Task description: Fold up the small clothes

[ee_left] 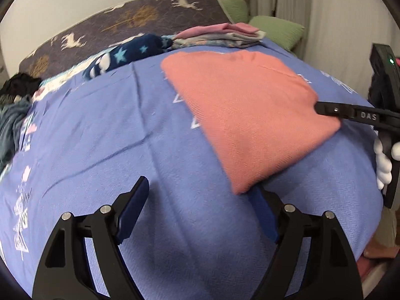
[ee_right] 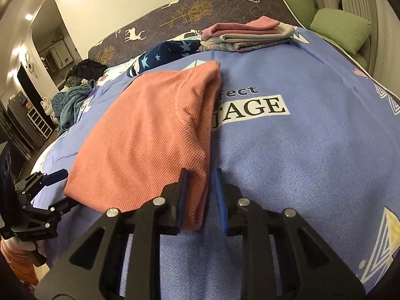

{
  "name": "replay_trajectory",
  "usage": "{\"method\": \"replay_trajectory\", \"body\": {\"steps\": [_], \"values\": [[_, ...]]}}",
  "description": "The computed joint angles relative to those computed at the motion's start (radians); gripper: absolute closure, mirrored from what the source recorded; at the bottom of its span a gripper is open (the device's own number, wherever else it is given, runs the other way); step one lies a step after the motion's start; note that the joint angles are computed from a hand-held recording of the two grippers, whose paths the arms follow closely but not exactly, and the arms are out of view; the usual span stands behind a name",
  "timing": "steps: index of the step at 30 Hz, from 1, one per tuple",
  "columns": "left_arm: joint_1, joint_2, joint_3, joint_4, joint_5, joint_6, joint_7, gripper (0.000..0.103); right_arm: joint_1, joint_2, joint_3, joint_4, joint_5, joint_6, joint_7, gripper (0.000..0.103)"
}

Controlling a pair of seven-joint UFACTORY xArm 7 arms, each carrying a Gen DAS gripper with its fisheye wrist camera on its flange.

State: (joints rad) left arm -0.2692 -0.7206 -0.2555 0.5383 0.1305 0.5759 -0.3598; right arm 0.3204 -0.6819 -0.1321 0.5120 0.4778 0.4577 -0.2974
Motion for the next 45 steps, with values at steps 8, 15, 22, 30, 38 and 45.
{"method": "replay_trajectory", "body": {"steps": [8,15,22,30,38,45], "values": [[0.000,-0.086,0.012,-0.036,-0.015,0.053,-0.040,0.022,0.008,0.010,-0.011,0.009,0.007,0.001,-0.004,0.079],[-0.109,-0.058,0.132,-0.017,-0.145,-0.174,0.092,0.043,0.070,-0.007,-0.056,0.054,0.069,-0.009,-0.093,0.072],[-0.132,0.214,0.131,0.088,-0.222,-0.195,0.164,0.081,0.186,0.113,-0.120,0.158,0.150,0.009,-0.209,0.080],[-0.137,0.227,0.090,0.109,-0.213,-0.181,0.237,0.042,0.022,0.197,-0.016,0.179,0.225,0.073,-0.239,0.093],[-0.041,0.214,-0.010,0.139,-0.053,-0.148,0.105,0.041,0.005,0.206,-0.011,0.187,0.276,0.093,-0.276,0.092],[0.010,0.210,-0.017,0.165,0.019,-0.152,0.025,0.040,-0.014,0.201,0.014,0.185,0.263,0.091,-0.265,0.092]]}}
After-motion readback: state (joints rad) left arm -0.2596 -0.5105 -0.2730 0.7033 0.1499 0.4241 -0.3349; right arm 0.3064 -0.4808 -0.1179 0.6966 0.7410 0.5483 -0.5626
